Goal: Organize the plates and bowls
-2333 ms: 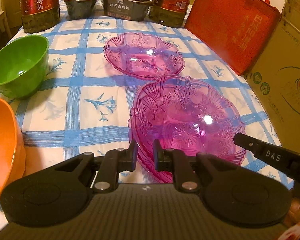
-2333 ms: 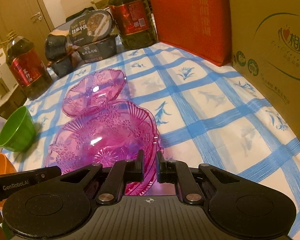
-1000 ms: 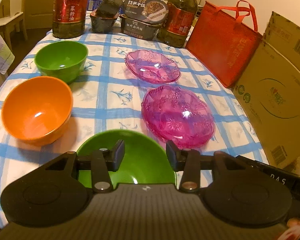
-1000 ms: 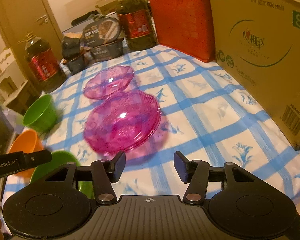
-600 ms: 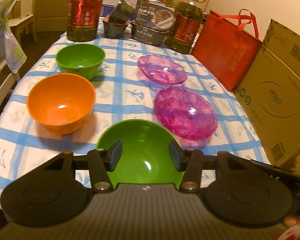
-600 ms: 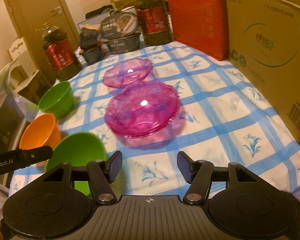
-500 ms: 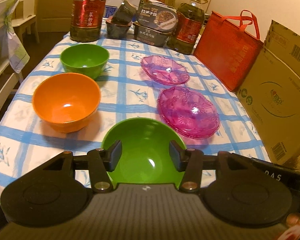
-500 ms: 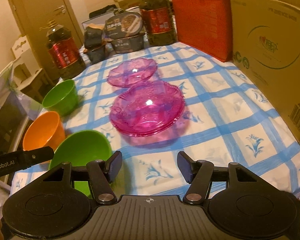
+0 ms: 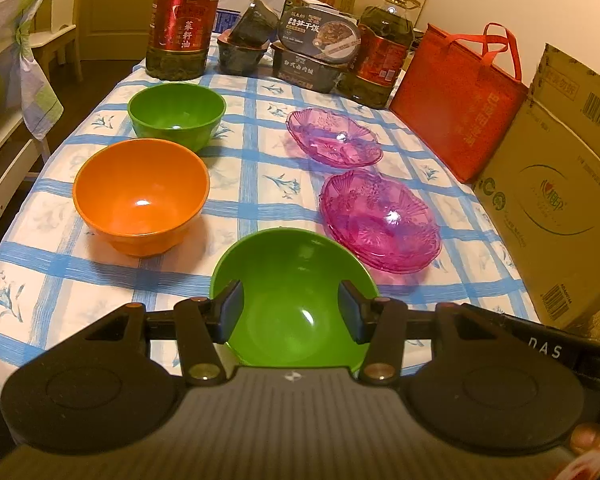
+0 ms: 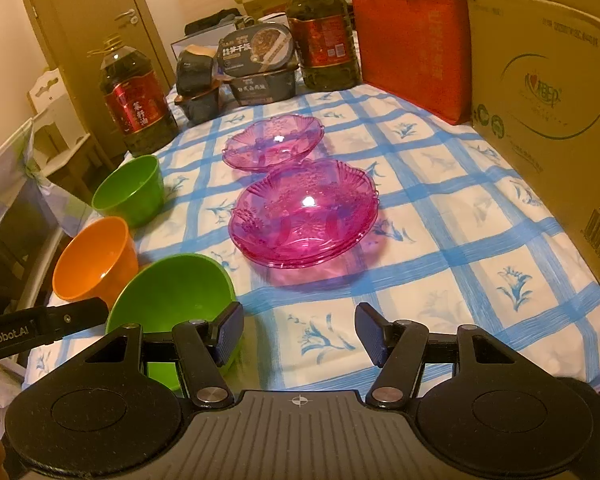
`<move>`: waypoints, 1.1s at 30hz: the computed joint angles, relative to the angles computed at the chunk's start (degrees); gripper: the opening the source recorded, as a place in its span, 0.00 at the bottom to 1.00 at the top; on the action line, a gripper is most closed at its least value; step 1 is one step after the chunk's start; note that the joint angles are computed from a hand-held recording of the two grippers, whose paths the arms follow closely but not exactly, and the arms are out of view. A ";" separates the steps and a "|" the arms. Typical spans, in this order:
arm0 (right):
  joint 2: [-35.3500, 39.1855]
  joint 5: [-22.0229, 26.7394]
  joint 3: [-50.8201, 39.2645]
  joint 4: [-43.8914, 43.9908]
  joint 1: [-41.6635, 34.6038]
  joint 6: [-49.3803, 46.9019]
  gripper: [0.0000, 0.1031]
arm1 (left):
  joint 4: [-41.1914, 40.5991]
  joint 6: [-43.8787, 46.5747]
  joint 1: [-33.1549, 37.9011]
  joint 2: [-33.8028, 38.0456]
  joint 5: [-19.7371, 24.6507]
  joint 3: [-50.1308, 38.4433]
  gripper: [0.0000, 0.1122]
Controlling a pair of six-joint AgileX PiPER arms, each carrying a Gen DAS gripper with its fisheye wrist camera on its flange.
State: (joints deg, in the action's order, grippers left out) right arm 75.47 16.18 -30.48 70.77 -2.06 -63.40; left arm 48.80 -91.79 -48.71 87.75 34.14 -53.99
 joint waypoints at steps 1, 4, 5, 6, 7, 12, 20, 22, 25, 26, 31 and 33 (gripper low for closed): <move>0.17 0.36 -0.08 0.15 -0.46 -0.24 0.60 | -0.05 0.07 0.01 0.16 -0.04 -0.15 0.43; 0.54 0.93 -0.26 0.89 -1.47 -1.11 0.60 | -0.38 0.85 0.19 0.66 -0.12 -0.72 0.43; 0.64 0.93 -0.31 1.09 -1.58 -1.21 0.60 | -0.51 1.15 0.25 0.84 -0.18 -0.94 0.43; 1.04 1.25 -0.64 1.41 -2.05 -1.71 0.60 | -0.62 1.46 0.34 1.06 -0.27 -1.16 0.43; 1.34 1.42 -0.88 1.68 -2.31 -2.01 0.60 | -0.78 1.77 0.46 1.33 -0.35 -1.42 0.43; 2.79 2.13 -2.35 2.50 -3.35 -3.42 0.60 | -1.39 3.25 1.33 2.77 -1.00 -3.07 0.44; 8.51 3.15 -9.75 -0.49 -5.24 -1.31 0.60 | -8.00 14.24 7.44 6.72 -5.08 -8.97 0.48; 10.58 3.58 -12.65 -1.38 -5.65 -0.96 0.60 | -11.32 19.04 9.57 8.72 -5.69 -11.78 0.49; 15.27 4.21 -18.88 -5.46 -5.75 2.43 0.60 | -16.39 26.81 12.69 12.75 -5.73 -17.55 0.52; 17.18 4.52 -21.39 -7.12 -5.72 3.89 0.60 | -18.04 29.38 13.74 14.41 -5.46 -19.88 0.53; 28.08 7.84 -35.95 -15.05 -5.63 11.69 0.60 | -28.27 41.95 19.20 23.94 -3.42 -32.82 0.54; 32.89 9.10 -42.88 -19.61 -5.26 16.30 0.60 | -32.85 47.65 21.60 29.19 -1.46 -40.31 0.54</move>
